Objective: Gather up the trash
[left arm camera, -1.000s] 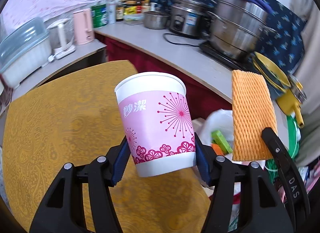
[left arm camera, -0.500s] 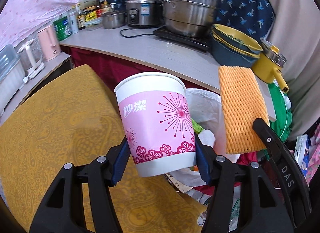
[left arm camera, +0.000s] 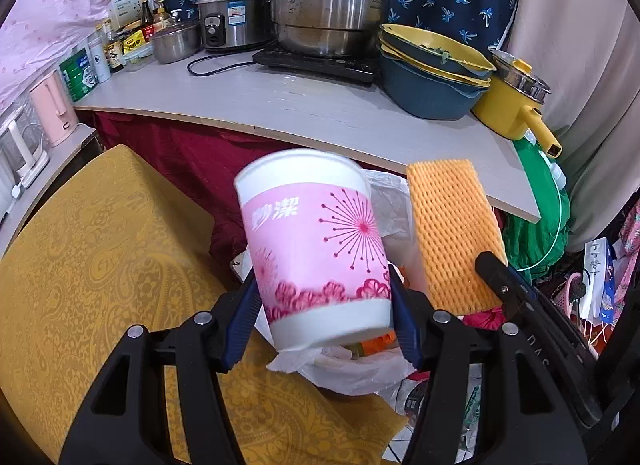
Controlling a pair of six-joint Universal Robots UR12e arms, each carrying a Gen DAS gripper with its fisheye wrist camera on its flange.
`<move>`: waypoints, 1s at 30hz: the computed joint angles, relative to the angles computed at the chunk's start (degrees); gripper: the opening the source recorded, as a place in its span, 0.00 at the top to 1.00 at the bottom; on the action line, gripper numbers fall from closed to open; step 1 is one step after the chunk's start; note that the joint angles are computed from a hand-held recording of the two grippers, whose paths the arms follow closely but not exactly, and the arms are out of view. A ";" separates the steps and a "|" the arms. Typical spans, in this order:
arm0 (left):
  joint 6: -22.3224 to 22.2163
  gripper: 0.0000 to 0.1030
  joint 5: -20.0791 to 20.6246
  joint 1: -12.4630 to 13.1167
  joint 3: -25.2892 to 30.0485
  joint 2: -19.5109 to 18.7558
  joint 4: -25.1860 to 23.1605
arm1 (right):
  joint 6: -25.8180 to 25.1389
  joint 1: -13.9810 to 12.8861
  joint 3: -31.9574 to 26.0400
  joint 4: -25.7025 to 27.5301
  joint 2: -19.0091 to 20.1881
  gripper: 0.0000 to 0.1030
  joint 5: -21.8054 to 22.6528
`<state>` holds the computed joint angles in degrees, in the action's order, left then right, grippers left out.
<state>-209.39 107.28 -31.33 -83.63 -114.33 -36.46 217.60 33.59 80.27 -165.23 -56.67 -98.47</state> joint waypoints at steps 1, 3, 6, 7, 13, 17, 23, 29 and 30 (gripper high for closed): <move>0.10 0.45 -0.25 0.15 0.00 -0.10 0.14 | 0.12 -0.10 -0.13 0.19 0.19 0.91 0.21; 0.29 0.45 -0.39 0.29 0.37 -0.47 0.01 | 0.12 -0.20 -0.39 0.49 0.49 0.90 0.40; 0.75 0.42 -0.71 0.45 0.60 -0.87 0.59 | 0.01 -0.24 -1.02 1.13 1.00 0.87 0.50; 0.89 0.38 -0.11 0.38 0.67 -1.01 0.85 | 0.20 -0.20 -1.18 1.30 1.07 0.86 0.26; 0.36 0.23 2.13 0.37 0.08 -0.92 2.56 | 1.85 -0.09 -1.27 0.06 1.19 0.65 -0.61; -0.44 0.22 2.37 0.58 -0.27 -0.54 2.43 | 1.49 0.04 -1.34 -0.31 1.00 0.59 -1.06; -1.21 0.19 3.74 0.43 -1.17 0.44 3.02 | 0.60 0.54 -1.13 -0.87 0.41 0.48 -1.79; -1.33 0.16 6.29 -0.10 -2.44 1.63 3.59 | -2.31 1.39 -0.64 -1.32 -0.58 0.37 -3.05; -1.44 0.16 6.50 -0.15 -2.69 1.87 3.66 | -2.65 1.43 -0.43 -1.32 -0.81 0.36 -2.98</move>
